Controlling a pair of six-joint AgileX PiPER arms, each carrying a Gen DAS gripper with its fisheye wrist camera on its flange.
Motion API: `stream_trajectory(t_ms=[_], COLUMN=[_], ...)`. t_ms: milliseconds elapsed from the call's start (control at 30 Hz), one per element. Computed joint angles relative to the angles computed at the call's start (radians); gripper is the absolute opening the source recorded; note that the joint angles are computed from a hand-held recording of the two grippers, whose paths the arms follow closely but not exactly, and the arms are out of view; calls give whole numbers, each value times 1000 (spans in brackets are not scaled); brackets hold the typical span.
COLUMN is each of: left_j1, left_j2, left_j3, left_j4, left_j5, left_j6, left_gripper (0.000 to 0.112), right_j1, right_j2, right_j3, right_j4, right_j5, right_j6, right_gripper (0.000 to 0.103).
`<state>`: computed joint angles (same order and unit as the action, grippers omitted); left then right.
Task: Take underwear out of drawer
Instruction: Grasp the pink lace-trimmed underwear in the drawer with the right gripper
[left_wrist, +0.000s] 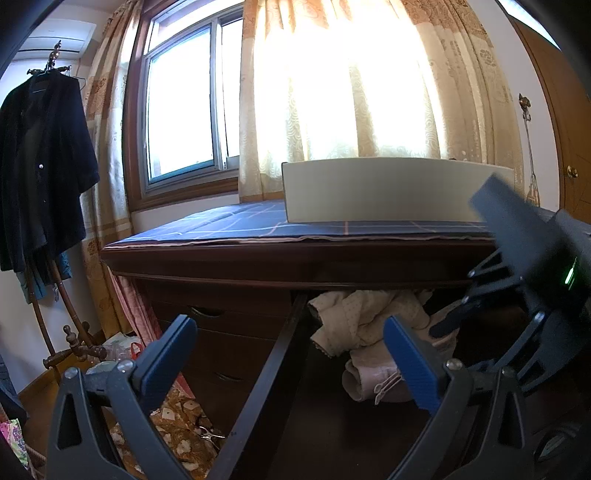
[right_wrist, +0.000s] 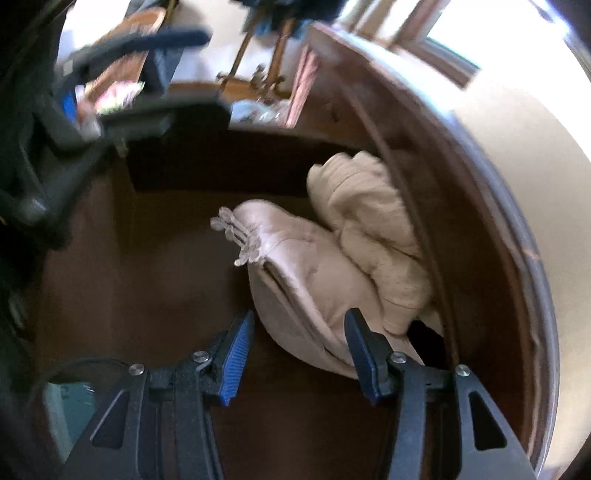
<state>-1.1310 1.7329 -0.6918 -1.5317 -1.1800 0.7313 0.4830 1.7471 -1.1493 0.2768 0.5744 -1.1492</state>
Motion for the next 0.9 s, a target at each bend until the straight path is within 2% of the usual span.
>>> stream_trajectory(t_ms=[133, 233, 267, 300, 367, 467, 500, 600, 767, 900], left_j1=[0, 1, 1, 1, 0, 0, -1, 1, 8, 11], left_j2=[-2, -4, -3, -4, -4, -3, -3, -2, -10, -6], left_j3=[2, 6, 7, 8, 10, 10, 12, 8, 2, -16], left_j4=[2, 8, 10, 11, 12, 13, 13, 10, 0, -29], left_j5=[0, 3, 3, 3, 3, 3, 3, 6, 17, 11], left_j6=[-2, -7, -10, -11, -13, -17, -19, -15, -3, 18], left_gripper=[103, 103, 103, 103, 103, 103, 103, 103, 103, 103], right_j1=[33, 33, 31, 23, -5, -62, -93, -159, -239, -310], right_j2=[62, 74, 73, 73, 65, 45, 37, -16, -132, -198], right_j3=[-7, 33, 45, 46, 42, 25, 11, 19, 56, 80], right_j4=[-169, -201, -218, -196, -84, 88, 164, 278, 341, 400], right_j5=[-38, -116, -138, -145, -131, -47, 19, 147, 268, 325], right_j6=[161, 219, 249, 258, 223, 141, 99, 19, 2, -11], right_gripper=[53, 52, 48, 47, 37, 31, 30, 29, 28, 28])
